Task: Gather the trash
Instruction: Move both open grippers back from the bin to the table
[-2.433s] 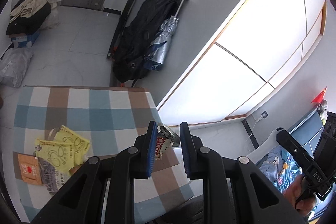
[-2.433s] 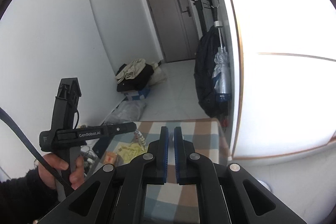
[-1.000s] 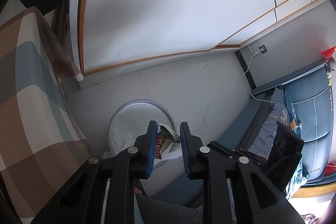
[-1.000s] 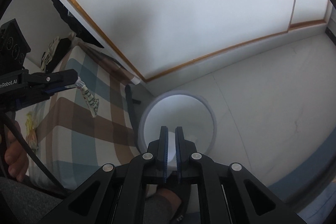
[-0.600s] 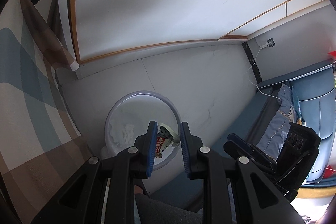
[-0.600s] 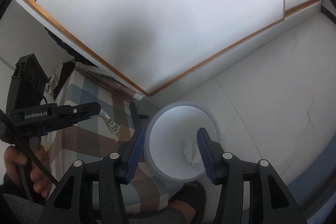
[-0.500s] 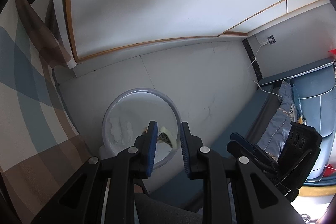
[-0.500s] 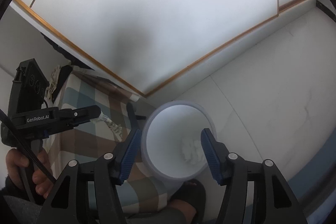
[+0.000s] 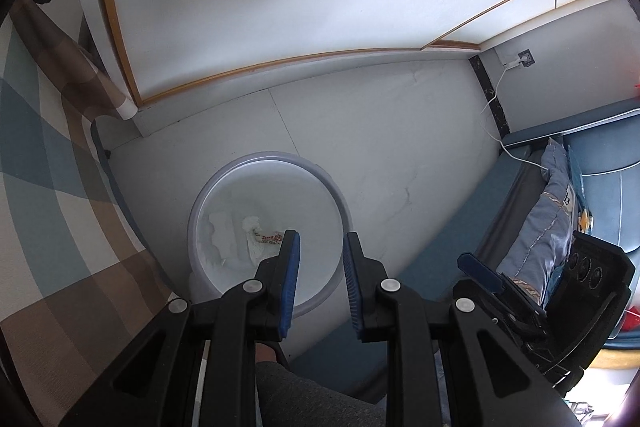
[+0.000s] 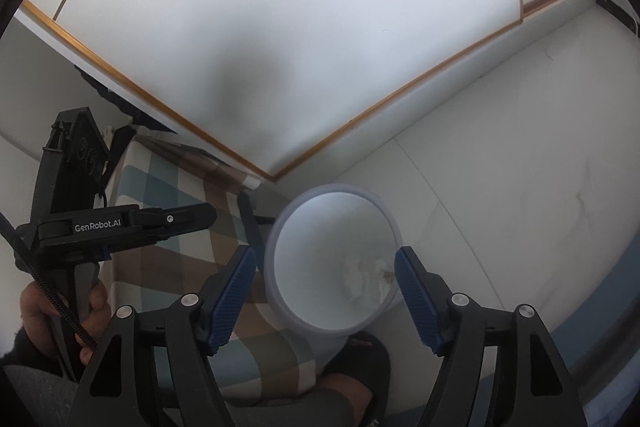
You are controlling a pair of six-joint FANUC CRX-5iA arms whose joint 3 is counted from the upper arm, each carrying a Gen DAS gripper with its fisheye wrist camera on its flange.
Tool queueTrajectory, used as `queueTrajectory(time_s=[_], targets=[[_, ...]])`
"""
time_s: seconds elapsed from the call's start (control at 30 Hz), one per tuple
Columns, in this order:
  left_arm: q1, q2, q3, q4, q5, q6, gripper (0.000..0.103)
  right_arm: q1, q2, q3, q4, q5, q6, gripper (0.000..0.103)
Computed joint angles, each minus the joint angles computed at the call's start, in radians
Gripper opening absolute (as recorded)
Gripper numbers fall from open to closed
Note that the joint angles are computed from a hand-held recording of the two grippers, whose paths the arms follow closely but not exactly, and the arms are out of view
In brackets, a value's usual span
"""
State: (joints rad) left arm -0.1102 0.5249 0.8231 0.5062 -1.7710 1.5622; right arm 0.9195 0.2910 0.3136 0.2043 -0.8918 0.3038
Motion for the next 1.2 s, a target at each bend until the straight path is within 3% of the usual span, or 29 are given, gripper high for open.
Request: queueTrajectory(time_s=[0.1, 0.17, 0.4, 0.57, 1.0, 1.2], targets=[[0.001, -0.005, 0.011, -0.018, -0.011, -0.003, 0.029, 0.000, -0.005, -0.003, -0.003, 0.001, -0.013, 0.076], [-0.001, -0.019, 0.015, -0.048, -0.004, -0.015, 0.044, 0.004, -0.005, 0.003, 0.004, -0.005, -0.016, 0.076], [0.010, -0.066, 0.021, -0.087, 0.022, -0.036, 0.051, 0.026, -0.008, 0.028, 0.045, -0.023, -0.019, 0.078], [0.016, -0.114, 0.010, -0.132, 0.057, -0.049, 0.064, 0.042, -0.020, 0.037, 0.093, -0.031, -0.044, 0.081], [0.095, -0.273, -0.104, -0.163, 0.174, -0.052, 0.067, 0.110, -0.019, 0.100, 0.238, -0.070, -0.107, 0.087], [0.158, -0.371, -0.190, -0.165, 0.261, -0.074, 0.076, 0.150, 0.021, 0.190, 0.342, -0.112, -0.113, 0.091]])
